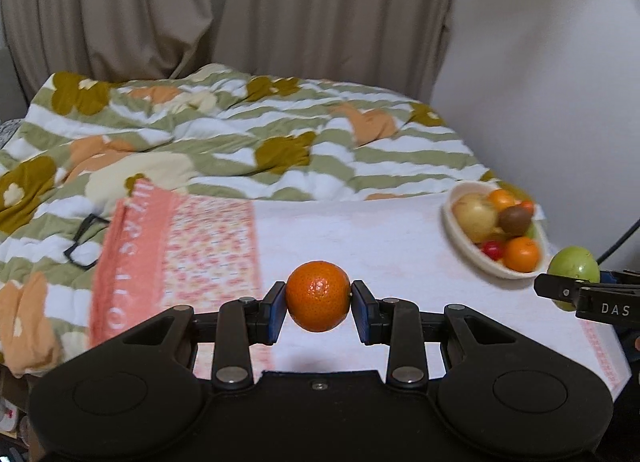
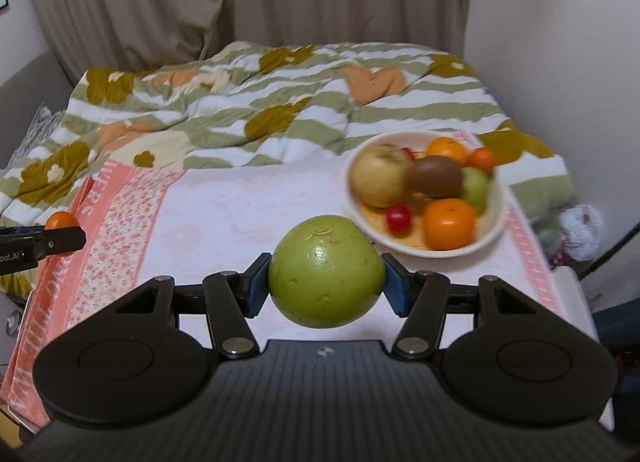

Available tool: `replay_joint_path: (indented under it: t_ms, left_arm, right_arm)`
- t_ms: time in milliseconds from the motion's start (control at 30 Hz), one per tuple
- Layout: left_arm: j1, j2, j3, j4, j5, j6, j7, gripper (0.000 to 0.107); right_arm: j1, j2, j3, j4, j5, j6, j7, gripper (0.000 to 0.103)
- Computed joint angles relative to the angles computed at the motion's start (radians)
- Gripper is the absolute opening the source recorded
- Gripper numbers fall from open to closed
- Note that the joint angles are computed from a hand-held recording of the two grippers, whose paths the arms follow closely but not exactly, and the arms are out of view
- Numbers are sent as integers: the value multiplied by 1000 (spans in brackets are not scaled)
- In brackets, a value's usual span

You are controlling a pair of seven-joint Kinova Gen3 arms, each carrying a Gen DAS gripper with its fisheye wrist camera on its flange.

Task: Organize fruits
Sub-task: 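Carry the mandarin and green apple with both tools over the white bowl, then open the left tool dropping the mandarin while the right tool lowers the apple into the bowl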

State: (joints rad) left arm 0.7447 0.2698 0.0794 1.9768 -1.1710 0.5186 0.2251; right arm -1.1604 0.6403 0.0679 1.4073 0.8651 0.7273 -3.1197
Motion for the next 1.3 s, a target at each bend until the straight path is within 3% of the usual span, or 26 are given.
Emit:
replay_joint_path:
  t_ms: [133,333,600,900,1300]
  left_arm:
    - [65,52,25,-97,26,97,7,38]
    - [170,148,14,-262,58,216,40,38]
    - [251,300,-45,-509,152,297,-39,38]
    - [203,452,-66,-747,319,274,-286,38]
    - [90,608,-50,-951,566,264,-640,38]
  right_arm:
    - [8,-81,22,141,76,-68,-73,73]
    - [111,-186,-7,302,196,-181,-77,73]
    - [289,-230,-28,376,276,-349,2,73]
    - [395,-175,0,318,123,-457,224,73]
    - [486,-63,-53,146,-136,-414,515,73]
